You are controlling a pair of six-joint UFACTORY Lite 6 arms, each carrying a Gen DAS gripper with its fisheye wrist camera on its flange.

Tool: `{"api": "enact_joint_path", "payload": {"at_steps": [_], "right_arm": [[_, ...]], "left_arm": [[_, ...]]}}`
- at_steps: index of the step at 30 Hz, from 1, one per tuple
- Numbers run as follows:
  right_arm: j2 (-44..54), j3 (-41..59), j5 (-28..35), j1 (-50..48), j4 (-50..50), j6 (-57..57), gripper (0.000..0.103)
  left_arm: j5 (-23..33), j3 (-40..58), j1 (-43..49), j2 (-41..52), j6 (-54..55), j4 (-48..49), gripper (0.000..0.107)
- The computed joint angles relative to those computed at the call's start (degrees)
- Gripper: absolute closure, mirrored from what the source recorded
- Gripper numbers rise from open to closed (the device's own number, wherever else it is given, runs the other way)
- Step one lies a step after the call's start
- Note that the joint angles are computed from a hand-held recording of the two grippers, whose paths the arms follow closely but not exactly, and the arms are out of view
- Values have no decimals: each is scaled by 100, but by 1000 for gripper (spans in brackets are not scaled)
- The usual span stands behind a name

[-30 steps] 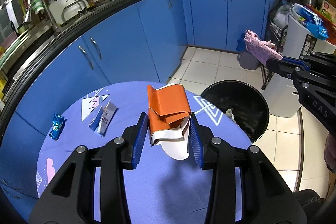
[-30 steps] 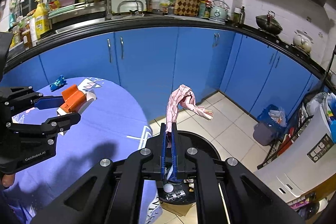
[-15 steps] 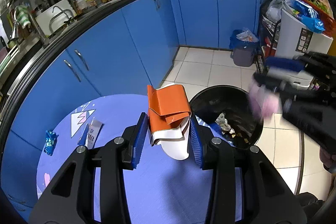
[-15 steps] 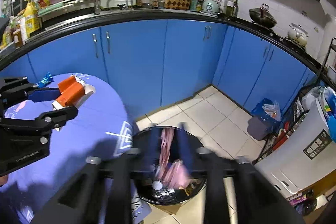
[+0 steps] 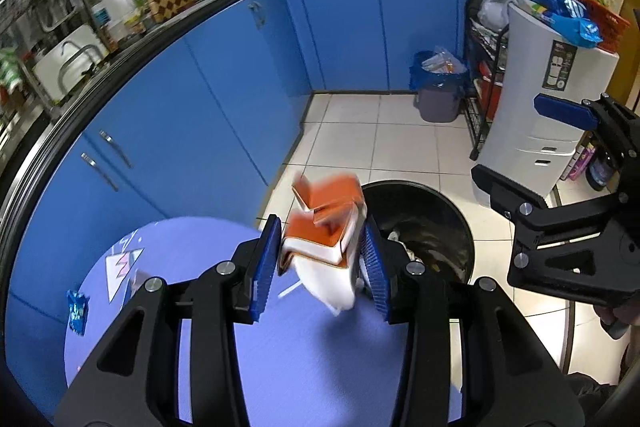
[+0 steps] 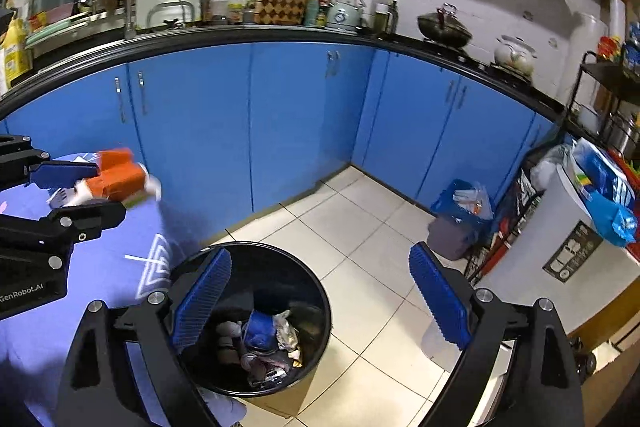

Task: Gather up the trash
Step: 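Open the left gripper to drop the snack cup into the bin, then move both grippers back over the table toward the remaining items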

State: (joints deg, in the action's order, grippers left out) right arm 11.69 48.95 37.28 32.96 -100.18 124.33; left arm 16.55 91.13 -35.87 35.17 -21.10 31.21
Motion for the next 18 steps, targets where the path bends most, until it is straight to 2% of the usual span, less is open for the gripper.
{"api": "enact_joint_path", "payload": {"at_steps": [4,5,7,8,9,18], "right_arm": [[-64,-152,-99,-201,-103,137,15],[-74,-184,-105,-238,-118,149,15],[-97,-236,-120,-304,-175,172,15],[-99,-260,-117,-333,-203,204,15],[-114,-281,-138,-366,-237,229,15],[268,214,-420,-317,-290,284,15]], "left_arm": [[173,676,-145,461,187,-150,64],[224,825,-159,556,238,-206,61],[335,1144,-179,766,222,-205,44],[347,1272,-171,843,345,-342,31],[316,1292,-163,852,335,-355,22],[208,1110,9,713,244,-272,20]]}}
